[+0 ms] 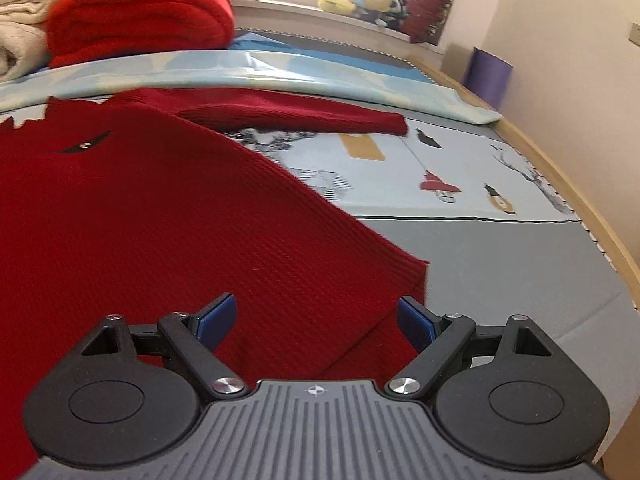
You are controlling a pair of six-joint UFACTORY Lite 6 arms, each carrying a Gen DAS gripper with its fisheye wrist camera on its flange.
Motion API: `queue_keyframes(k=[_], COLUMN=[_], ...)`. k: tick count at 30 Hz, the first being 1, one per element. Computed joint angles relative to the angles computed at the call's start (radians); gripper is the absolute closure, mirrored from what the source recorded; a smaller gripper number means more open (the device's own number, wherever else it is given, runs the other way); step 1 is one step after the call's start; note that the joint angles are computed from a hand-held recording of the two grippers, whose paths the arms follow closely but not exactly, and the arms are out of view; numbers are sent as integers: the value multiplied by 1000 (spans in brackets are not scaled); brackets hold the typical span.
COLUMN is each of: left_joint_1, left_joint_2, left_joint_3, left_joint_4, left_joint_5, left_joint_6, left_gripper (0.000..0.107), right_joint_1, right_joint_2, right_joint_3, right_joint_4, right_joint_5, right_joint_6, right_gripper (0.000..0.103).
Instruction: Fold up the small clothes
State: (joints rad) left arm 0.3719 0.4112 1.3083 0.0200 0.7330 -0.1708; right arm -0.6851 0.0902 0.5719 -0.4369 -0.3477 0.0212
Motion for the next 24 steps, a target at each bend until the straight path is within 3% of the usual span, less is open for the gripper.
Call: queue_keyframes(k=[2,4,6,8,12,14,15,16,17,20,22,24], left_joint_1=[4,12,24,45,88,92,90,80,77,81,126,190], left_joint_2=[-59,-97,-109,-28,273,421,478,503,509,338,140,-69], left_joint_3=[-52,-48,-10,125,529,725,792,817,800,537,328,118], left_joint_4=[0,-15,13,26,4,29,47,82,112,236,131,-73], left_joint_5=[-25,-40,-66,-48,113,205,227,236,211,44,-70,-175], left_joint_6=[72,125,89,71,39,22,15,-24,-76,-251,-189,10], left_gripper=[68,33,18,17,17,21,31,60,81,85,85,85], right_joint_1=[8,8,12,26,59,75,80,86,90,105,110,107], right_joint_2=[-41,-71,-92,-95,-54,-30,-16,-1,13,45,54,59], right_joint_3=[-29,-45,-58,-66,-52,-42,-35,-27,-21,-6,0,7], right_joint_4=[-32,-106,-134,-98,35,119,144,175,208,318,352,332], right_joint_5=[15,31,39,44,60,66,69,72,70,62,59,54], right_joint_6=[46,133,174,154,42,-36,-61,-93,-130,-245,-276,-252], right_gripper=[15,15,15,15,15,15,15,15,15,15,15,15])
